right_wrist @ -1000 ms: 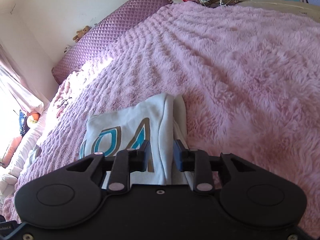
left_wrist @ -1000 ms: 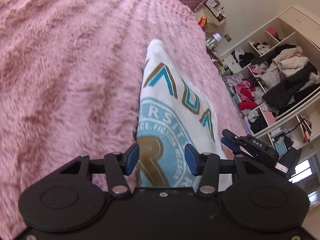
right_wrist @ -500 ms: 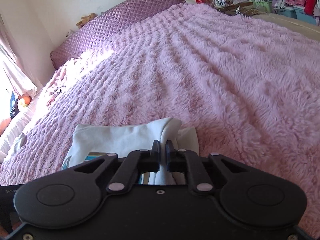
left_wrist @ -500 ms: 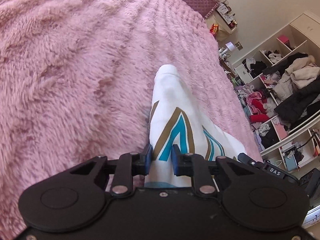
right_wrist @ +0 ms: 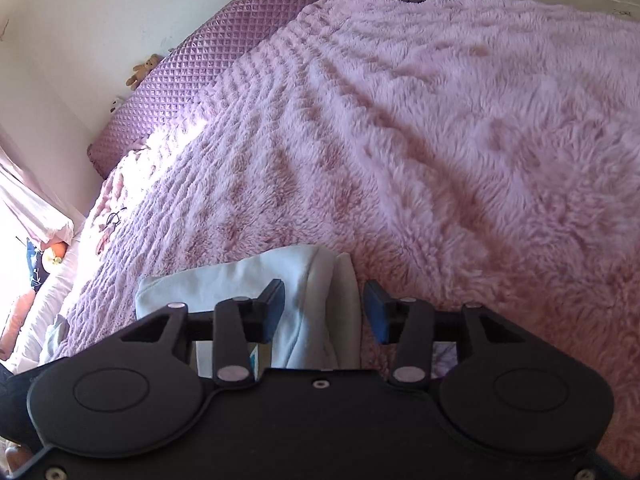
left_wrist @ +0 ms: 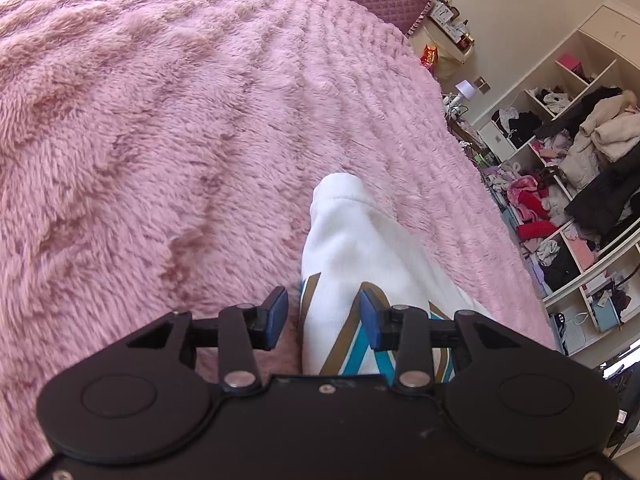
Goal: Fold small clothes
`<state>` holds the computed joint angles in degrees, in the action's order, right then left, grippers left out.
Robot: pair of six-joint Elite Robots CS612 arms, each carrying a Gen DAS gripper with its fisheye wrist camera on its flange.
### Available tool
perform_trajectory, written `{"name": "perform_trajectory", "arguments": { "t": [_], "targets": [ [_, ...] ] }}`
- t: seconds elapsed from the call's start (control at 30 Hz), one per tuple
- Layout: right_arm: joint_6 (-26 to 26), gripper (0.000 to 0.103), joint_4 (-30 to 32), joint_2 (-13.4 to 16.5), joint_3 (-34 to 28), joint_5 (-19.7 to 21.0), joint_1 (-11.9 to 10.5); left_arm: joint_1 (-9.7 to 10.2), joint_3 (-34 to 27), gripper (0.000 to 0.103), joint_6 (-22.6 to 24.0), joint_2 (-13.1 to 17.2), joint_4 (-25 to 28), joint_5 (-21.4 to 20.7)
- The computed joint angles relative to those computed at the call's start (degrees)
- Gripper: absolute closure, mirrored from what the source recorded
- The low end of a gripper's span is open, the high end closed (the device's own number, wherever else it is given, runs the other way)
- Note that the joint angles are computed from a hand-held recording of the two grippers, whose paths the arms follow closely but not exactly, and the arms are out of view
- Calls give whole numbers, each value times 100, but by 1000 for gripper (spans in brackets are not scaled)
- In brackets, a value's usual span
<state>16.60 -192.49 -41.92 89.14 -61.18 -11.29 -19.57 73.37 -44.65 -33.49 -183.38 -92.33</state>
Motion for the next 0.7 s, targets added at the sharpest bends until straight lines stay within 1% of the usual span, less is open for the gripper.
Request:
{"name": "perform_trajectory", "arguments": {
  "t": [0.17, 0.2, 0.23, 0.27, 0.3, 0.33, 0.37, 0.4, 0.47, 0.5, 0.6, 0.63, 0.67, 0.7],
  "targets": [
    [5, 58, -31, 40, -96, 28, 52, -30, -331, 67, 142, 106, 373, 104],
    [-28, 61, -14, 48, -116, 41, 55, -24, -417, 67, 155, 150, 440, 88],
    [-90, 68, 17, 49, -128, 26, 65, -26, -450, 67, 161, 162, 482, 88],
    [-160, 70, 65, 46, -137, 2, 75, -32, -514, 67, 155, 184, 536, 104],
    [-239, 79, 101, 44, -148, -46, 82, -37, -550, 70, 139, 201, 553, 125],
    [-295, 95, 88, 41, -148, -132, 94, -49, -531, 79, 125, 193, 538, 192],
    [-300, 95, 22, 42, -149, -169, 95, -57, -534, 84, 111, 190, 535, 251],
    [-255, 96, -123, 45, -135, -175, 88, -61, -543, 92, 110, 196, 480, 315],
    [-309, 97, -320, 39, -118, -327, 105, -73, -582, 98, 225, 221, 349, 447],
    [-405, 97, -259, 34, -128, -387, 122, -73, -652, 100, 323, 246, 428, 512],
    [-702, 98, 235, 94, -261, -555, 166, -36, -932, 101, 311, 370, 963, 486],
    [-673, 98, 395, 132, -309, -520, 154, -13, -1019, 101, 242, 417, 1151, 390],
    [-523, 97, 418, 155, -329, -466, 132, 0, -1035, 100, 183, 438, 1217, 341],
    [-380, 94, 383, 149, -315, -360, 102, 5, -1012, 98, 138, 437, 1206, 314]
  ]
}}
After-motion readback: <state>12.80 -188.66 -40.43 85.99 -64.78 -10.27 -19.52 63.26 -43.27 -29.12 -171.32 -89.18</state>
